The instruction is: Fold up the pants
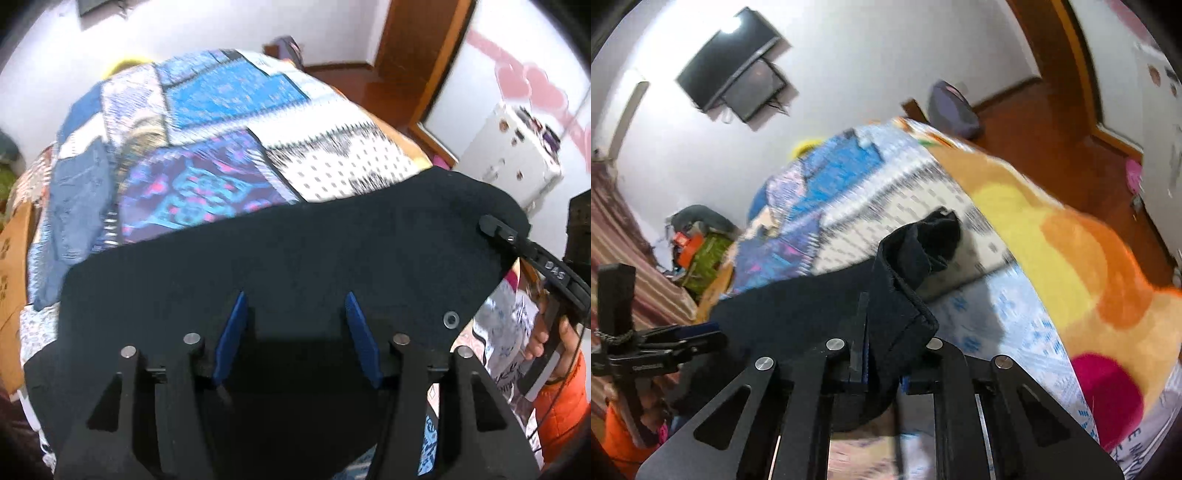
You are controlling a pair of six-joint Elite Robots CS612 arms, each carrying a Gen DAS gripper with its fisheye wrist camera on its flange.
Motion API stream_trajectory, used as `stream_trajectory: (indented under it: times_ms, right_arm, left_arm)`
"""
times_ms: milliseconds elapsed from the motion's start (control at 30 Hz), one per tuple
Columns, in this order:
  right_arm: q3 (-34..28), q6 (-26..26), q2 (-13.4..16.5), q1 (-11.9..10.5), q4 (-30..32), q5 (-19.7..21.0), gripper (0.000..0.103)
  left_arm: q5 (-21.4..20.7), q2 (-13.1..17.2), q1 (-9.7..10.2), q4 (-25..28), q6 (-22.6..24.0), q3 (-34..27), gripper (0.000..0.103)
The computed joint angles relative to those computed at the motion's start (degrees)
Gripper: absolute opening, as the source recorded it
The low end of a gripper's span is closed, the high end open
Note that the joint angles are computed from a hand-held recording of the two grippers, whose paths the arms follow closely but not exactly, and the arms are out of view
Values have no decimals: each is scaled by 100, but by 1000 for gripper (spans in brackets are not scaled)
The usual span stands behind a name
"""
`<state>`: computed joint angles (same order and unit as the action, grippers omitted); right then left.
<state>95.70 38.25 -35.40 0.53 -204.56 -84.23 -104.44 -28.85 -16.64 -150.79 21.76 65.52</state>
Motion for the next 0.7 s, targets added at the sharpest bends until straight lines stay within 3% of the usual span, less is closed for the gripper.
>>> stream_trajectory:
  times_ms: [100, 367, 533, 700]
  right_arm:
    - [-126, -232, -65, 47, -180, 68, 10]
    - [-706, -988, -86, 265, -215, 127, 10]
    - [-1193, -1475, 29, 471, 86, 297, 10]
    - [-1734, -1908, 277, 653, 731, 734, 10]
  left_arm:
    - [-40, -94, 113, -451, -263, 123, 72]
    - [-122, -287, 409, -1437, -691, 385, 77]
    - [-264, -383, 606, -1972, -891, 535, 80]
    - [-294, -450, 768, -2303, -1045, 668, 83]
